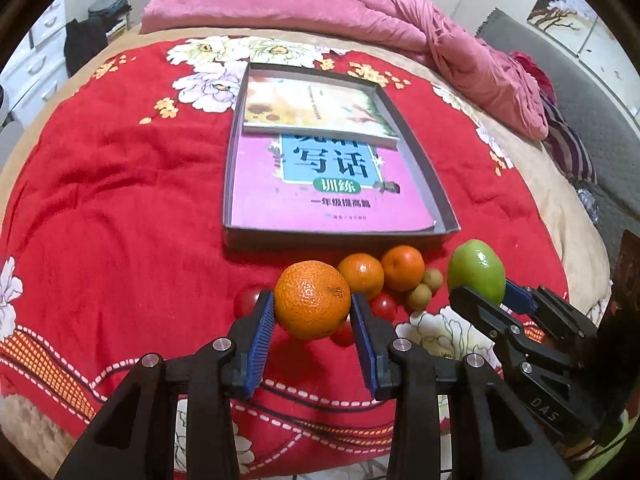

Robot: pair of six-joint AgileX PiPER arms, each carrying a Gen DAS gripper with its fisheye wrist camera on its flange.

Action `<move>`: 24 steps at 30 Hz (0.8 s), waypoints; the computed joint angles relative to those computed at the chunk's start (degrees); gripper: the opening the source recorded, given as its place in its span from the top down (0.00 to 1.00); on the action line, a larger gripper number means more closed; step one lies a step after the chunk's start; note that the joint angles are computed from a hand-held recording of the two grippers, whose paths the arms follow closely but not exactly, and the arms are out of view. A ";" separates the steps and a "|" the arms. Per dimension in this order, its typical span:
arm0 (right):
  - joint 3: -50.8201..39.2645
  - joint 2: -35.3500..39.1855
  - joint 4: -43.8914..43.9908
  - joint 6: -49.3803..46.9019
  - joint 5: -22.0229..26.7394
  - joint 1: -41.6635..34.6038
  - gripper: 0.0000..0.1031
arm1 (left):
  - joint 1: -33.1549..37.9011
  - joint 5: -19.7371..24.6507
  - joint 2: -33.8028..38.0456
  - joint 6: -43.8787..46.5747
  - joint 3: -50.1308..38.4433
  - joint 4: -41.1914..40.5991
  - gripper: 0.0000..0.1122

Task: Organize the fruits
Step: 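Lift and carry the lime with the right tool while the left tool carries the orange toward the tray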

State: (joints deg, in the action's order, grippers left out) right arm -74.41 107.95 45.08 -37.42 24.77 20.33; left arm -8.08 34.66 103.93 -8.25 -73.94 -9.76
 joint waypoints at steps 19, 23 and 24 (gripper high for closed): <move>-10.58 3.89 0.74 -0.91 1.30 -0.80 0.62 | -1.96 3.35 4.30 -7.13 -9.53 5.95 0.65; -13.97 5.81 -1.33 2.74 2.59 -1.07 0.62 | -1.76 3.88 5.26 -7.89 -11.71 7.11 0.65; -15.04 6.40 -1.81 3.82 3.09 -1.18 0.62 | -1.74 4.05 5.51 -8.26 -12.27 7.65 0.65</move>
